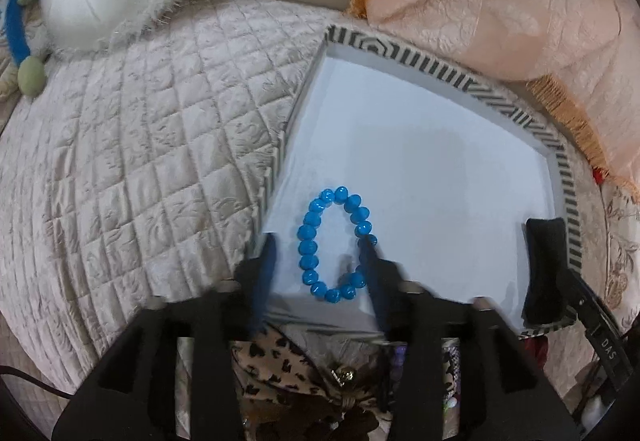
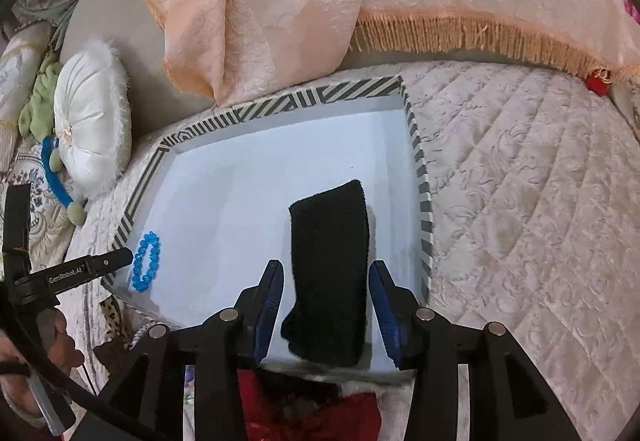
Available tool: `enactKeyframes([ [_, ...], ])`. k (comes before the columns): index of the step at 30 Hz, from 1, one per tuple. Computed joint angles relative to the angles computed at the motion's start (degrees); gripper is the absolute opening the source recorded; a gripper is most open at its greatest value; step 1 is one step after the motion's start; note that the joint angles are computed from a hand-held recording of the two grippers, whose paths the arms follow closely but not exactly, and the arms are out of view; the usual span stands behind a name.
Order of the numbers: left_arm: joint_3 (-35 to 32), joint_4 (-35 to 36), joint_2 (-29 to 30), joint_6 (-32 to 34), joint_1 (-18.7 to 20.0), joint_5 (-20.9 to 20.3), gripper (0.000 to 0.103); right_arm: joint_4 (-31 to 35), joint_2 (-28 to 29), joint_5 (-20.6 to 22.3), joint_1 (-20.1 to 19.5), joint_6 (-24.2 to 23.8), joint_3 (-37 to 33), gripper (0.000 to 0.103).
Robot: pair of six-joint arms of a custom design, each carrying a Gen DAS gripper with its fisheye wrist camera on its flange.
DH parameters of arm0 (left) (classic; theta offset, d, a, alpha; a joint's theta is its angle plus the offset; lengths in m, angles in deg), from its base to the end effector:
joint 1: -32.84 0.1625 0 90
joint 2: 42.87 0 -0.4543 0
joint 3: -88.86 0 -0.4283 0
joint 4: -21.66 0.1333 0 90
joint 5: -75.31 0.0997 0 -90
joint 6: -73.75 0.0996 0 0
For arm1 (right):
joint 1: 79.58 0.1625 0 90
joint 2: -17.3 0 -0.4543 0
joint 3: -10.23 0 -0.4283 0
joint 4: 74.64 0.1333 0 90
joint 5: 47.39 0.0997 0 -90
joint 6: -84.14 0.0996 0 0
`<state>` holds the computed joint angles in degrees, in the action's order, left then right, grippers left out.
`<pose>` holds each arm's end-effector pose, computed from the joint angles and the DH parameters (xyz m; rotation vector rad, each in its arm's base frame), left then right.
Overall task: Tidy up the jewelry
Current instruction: 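Place the blue bracelet in the striped tray with the left gripper while the right gripper places the pouch there, then move the open right gripper over the red satin bow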
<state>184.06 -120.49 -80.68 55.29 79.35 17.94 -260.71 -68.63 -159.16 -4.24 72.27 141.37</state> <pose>-0.3333 -0.6230 -0.0124 0.5957 2.5235 -0.2889 -0.0254 -0.4778 0.3306 -0.2777 -2.3928 1.0043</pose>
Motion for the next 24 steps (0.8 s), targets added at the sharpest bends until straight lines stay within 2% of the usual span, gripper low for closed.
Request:
enactKeyframes([
  [3,1.3,0.2,-1.4,-0.4,-0.4,-0.3,0.05,-1.3,-1.9,0.2,0.5,-0.2,2.0,0.043],
  [9,7.5,-2.8,-5.1,0.8,-3.6,4.4,0.05,-3.5,-3.3,0.0,2.5,0.5,5.0,0.043],
  [14,12.3,-5.8,-8.2,0.8,-5.8,6.6,0.05,-4.5,-2.5,-2.0,5.9,0.4,6.5,0.043],
  [24,20.1,-10.7,-12.8,-0.6,-9.4,9.8,0.05,-6.8,-2.1,-3.5,10.5,0.4,9.5,0.043],
])
